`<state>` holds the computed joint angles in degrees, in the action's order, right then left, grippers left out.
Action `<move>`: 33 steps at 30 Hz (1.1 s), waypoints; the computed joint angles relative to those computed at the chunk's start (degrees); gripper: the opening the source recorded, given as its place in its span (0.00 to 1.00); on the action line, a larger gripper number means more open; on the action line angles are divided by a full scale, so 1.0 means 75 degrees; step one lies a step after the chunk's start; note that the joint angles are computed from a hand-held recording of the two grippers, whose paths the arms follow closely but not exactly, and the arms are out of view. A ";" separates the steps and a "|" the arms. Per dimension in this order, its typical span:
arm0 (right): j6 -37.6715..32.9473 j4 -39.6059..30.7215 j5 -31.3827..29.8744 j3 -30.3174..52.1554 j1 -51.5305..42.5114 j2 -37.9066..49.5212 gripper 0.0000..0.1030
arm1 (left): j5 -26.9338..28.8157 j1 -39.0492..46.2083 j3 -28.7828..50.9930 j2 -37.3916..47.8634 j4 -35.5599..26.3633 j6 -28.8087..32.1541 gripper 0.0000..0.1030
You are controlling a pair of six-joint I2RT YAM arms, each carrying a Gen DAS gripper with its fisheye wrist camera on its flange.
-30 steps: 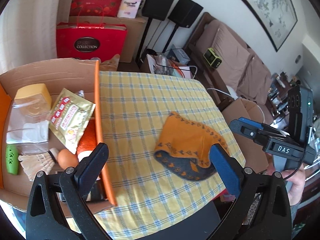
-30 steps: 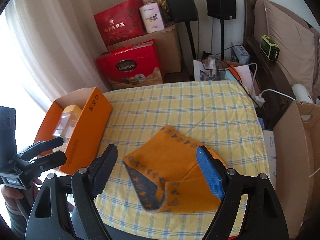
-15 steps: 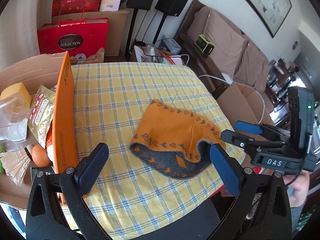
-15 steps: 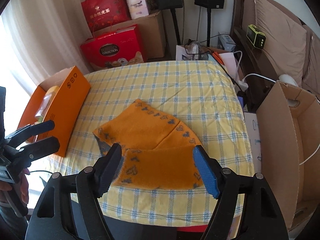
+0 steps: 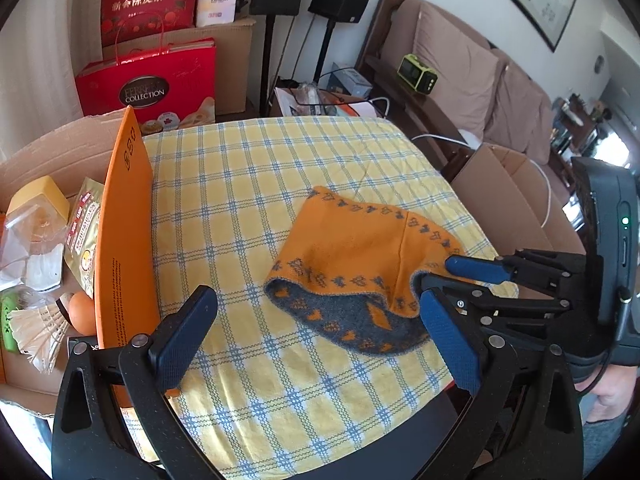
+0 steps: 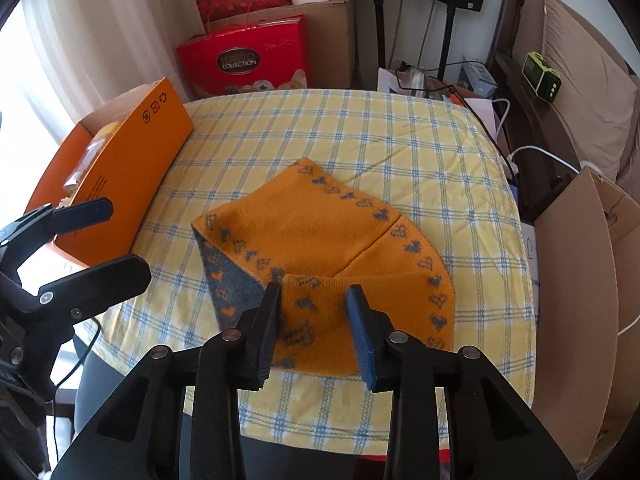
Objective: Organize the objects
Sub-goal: 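Withdraw the left gripper from the box back over the knit hat, then grasp the knit hat rim with the right gripper while the left gripper grasps it too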
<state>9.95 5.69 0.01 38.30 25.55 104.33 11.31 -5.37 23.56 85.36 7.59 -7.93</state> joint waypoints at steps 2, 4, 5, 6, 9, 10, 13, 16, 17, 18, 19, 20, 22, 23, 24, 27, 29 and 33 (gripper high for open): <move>0.0063 0.0116 -0.0086 -0.0134 -0.0003 -0.0037 0.31 | 0.0001 -0.0026 0.0021 0.0039 0.0007 -0.0007 0.98; 0.0077 0.0168 -0.0089 -0.0229 0.0029 -0.0073 0.27 | 0.0000 -0.0048 0.0004 0.0073 0.0051 -0.0013 0.98; 0.0078 0.0176 -0.0081 -0.0263 0.0036 -0.0089 0.25 | 0.0012 -0.0050 -0.0005 0.0082 0.0065 -0.0007 0.98; 0.0081 0.0186 -0.0069 -0.0302 0.0044 -0.0119 0.21 | 0.0030 -0.0049 -0.0010 0.0106 0.0087 -0.0003 0.98; 0.0135 0.0311 0.0009 -0.0523 0.0061 -0.0274 0.15 | 0.0059 -0.0077 -0.0023 0.0163 0.0130 -0.0033 0.98; 0.0157 0.0395 0.0037 -0.0643 0.0058 -0.0360 0.13 | 0.0067 -0.0086 -0.0032 0.0180 0.0147 -0.0035 0.98; 0.0332 0.0714 0.0157 -0.1146 0.0063 -0.0669 0.10 | 0.0121 -0.0115 -0.0088 0.0206 0.0221 -0.0043 0.98; 0.0454 0.1122 0.0147 -0.1697 0.0006 -0.0920 0.09 | 0.0163 -0.0188 -0.0147 0.0273 0.0335 -0.0081 0.98; 0.0510 0.1291 0.0111 -0.1913 -0.0035 -0.0990 0.09 | 0.0180 -0.0209 -0.0156 0.0319 0.0380 -0.0095 0.98; 0.0581 0.1458 0.0093 -0.2127 -0.0081 -0.1052 0.08 | 0.0194 -0.0241 -0.0154 0.0387 0.0422 -0.0111 0.98; 0.0661 0.1731 0.0067 -0.2416 -0.0169 -0.1092 0.08 | 0.0215 -0.0279 -0.0140 0.0507 0.0484 -0.0127 0.98; 0.0707 0.1908 0.0034 -0.2595 -0.0239 -0.1092 0.08 | 0.0205 -0.0338 -0.0125 0.0589 0.0532 -0.0175 0.98; 0.0866 0.2381 -0.0028 -0.2986 -0.0374 -0.1025 0.07 | 0.0224 -0.0429 -0.0084 0.0814 0.0657 -0.0263 0.98; 0.0936 0.2726 -0.0090 -0.3241 -0.0436 -0.0978 0.07 | 0.0217 -0.0490 -0.0068 0.0913 0.0727 -0.0323 0.98; 0.1004 0.3015 -0.0183 -0.3434 -0.0491 -0.0890 0.07 | 0.0209 -0.0546 -0.0050 0.0970 0.0763 -0.0372 0.98; 0.1232 0.3927 -0.0410 -0.3874 -0.0507 -0.0387 0.07 | 0.0292 -0.0786 -0.0025 0.1187 0.0925 -0.0507 0.98; 0.1311 0.4335 -0.0635 -0.4007 -0.0567 -0.0040 0.07 | 0.0557 -0.0949 0.0007 0.1394 0.1033 -0.0608 0.98; 0.1170 0.4384 -0.0988 -0.4034 -0.1114 -0.0132 0.11 | 0.1122 -0.1189 0.0037 0.1741 0.1283 -0.0913 0.98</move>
